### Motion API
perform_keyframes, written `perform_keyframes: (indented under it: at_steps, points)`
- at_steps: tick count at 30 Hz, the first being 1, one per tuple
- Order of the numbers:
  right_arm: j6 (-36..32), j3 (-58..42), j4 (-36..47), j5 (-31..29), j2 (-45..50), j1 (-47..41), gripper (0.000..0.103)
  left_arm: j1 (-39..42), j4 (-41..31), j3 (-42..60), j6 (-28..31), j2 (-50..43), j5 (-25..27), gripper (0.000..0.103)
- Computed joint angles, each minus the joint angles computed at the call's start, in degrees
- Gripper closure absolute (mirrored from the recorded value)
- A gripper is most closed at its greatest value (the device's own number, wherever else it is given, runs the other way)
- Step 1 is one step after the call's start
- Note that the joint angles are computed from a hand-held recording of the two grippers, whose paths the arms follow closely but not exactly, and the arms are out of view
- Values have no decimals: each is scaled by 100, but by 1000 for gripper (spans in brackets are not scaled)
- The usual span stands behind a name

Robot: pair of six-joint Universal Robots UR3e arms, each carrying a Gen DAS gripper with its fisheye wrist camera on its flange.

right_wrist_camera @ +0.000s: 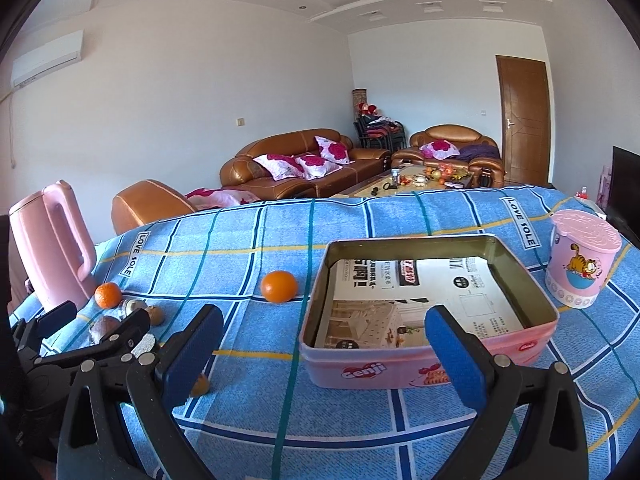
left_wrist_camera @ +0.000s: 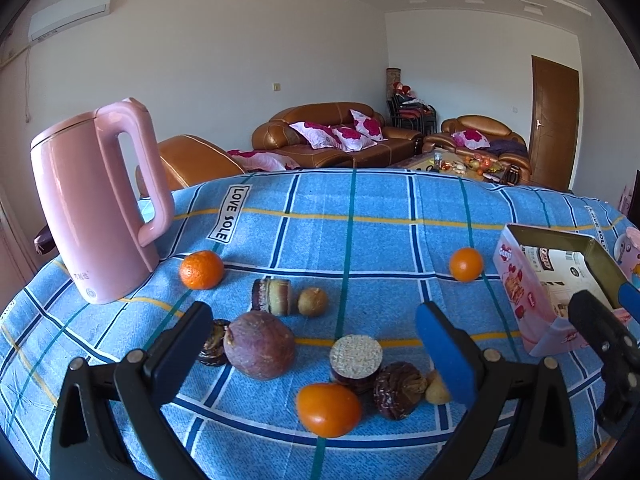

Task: Organize fruits
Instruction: 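Grasp the large orange with the left tool while the right tool grasps a brown fruit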

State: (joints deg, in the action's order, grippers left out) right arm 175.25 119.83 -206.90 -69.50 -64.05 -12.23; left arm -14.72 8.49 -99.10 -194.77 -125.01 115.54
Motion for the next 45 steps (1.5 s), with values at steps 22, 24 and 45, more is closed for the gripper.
perform_keyframes:
  at_steps: [22,24,45]
  points:
    - [-2093,-1737,4214,384,275,919,47,1244,714,-2127,693,1208,-1347,1]
    - [-2002,-1969,4378,279,404,983,50,1284,602,-2171,780,1272,-1575,4]
    - [-1952,-2155,4520,962,480,554,72,1237,-1326,-981,950,836,-3036,53]
